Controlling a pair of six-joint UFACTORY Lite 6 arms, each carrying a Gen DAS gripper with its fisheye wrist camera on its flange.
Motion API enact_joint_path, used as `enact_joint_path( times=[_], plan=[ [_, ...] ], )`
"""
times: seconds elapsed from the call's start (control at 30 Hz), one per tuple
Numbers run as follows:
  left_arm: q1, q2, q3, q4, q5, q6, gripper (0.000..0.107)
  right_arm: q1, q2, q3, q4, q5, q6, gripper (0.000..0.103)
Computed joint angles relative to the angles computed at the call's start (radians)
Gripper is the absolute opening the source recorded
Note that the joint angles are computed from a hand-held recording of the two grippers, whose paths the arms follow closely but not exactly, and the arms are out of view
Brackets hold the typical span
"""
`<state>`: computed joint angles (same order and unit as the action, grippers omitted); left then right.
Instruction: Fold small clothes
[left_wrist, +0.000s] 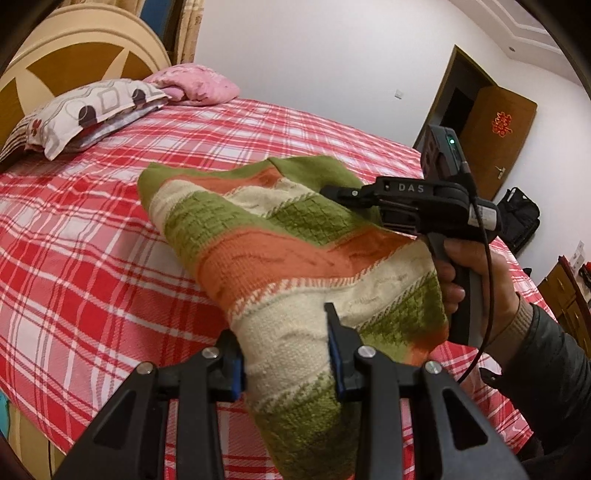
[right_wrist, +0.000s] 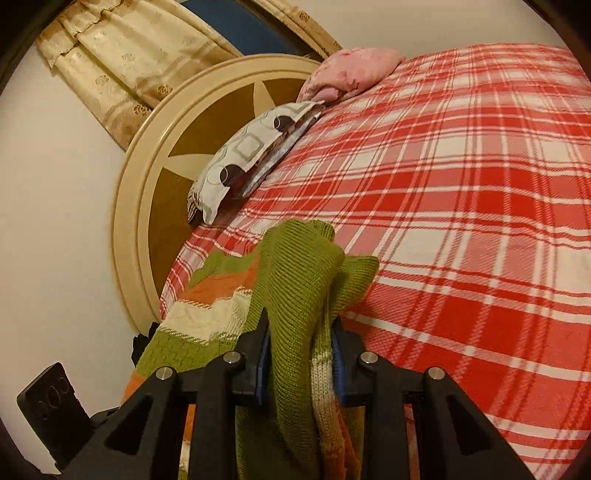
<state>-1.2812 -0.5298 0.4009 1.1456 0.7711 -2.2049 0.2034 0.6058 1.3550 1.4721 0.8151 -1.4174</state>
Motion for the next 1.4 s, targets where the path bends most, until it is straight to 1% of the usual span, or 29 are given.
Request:
enact_joint_path(
  times=[0.27, 0.53, 0.7, 0.83, 0.93, 0.97, 1.03, 1.1, 1.13, 1.2, 1.23, 1.27, 1.3, 1.33, 1.37, 1.4],
  plan=[
    [-0.030, -0.042, -0.068, -0.033, -0.006, -0.043, 0.036, 0.060, 0.066, 0.045, -0.006, -0.048, 0.023, 0.028],
    [-0.056, 0.000, -0.086, -0.020, -0.013, -0.100, 0.036, 0.066, 0.109, 0.065, -0.005, -0.080, 0.024, 0.027],
    [-0.054, 0.014, -0.102, -0.007, -0.030, -0.130, 0.036, 0.070, 0.124, 0.077, -0.035, -0.105, 0.050, 0.027],
    [-0.052, 0.030, -0.091, -0.014, -0.033, -0.122, 0.039, 0.058, 0.130, 0.077, -0.039, -0.090, 0.070, 0.030],
    [-0.040, 0.045, -0.081, -0.022, -0.045, -0.110, 0.045, 0.054, 0.105, 0.046, -0.044, -0.109, 0.068, 0.030],
    [-0.041, 0.064, -0.069, -0.032, -0.044, -0.098, 0.049, 0.050, 0.089, 0.029, -0.046, -0.113, 0.065, 0.031],
    [-0.044, 0.086, -0.051, -0.047, -0.034, -0.083, 0.051, 0.034, 0.019, -0.051, -0.020, -0.133, 0.009, 0.034],
    [-0.048, 0.087, -0.036, -0.076, -0.022, -0.051, 0.052, 0.005, -0.057, -0.138, 0.008, -0.125, -0.045, 0.042],
    [-0.046, 0.071, -0.031, -0.103, -0.014, -0.020, 0.053, -0.026, -0.113, -0.201, 0.023, -0.092, -0.087, 0.043],
    [-0.054, 0.022, -0.035, -0.129, 0.014, 0.013, 0.053, -0.071, -0.223, -0.316, 0.037, -0.065, -0.153, 0.044],
    [-0.069, -0.013, -0.038, -0.146, 0.053, 0.030, 0.054, -0.093, -0.284, -0.375, 0.039, -0.055, -0.182, 0.044],
    [-0.082, -0.032, -0.036, -0.156, 0.087, 0.036, 0.059, -0.123, -0.361, -0.449, 0.030, -0.025, -0.213, 0.044],
    [-0.100, -0.060, -0.037, -0.162, 0.128, 0.039, 0.069, -0.141, -0.411, -0.496, 0.020, 0.005, -0.234, 0.044],
    [-0.128, -0.081, -0.037, -0.156, 0.181, 0.029, 0.074, -0.152, -0.459, -0.539, 0.006, 0.031, -0.249, 0.044],
    [-0.156, -0.083, -0.032, -0.148, 0.234, 0.018, 0.081, -0.154, -0.505, -0.582, -0.010, 0.045, -0.256, 0.044],
    [-0.186, -0.068, -0.015, -0.150, 0.307, 0.019, 0.085, -0.146, -0.548, -0.628, -0.019, 0.048, -0.261, 0.044]
  ],
)
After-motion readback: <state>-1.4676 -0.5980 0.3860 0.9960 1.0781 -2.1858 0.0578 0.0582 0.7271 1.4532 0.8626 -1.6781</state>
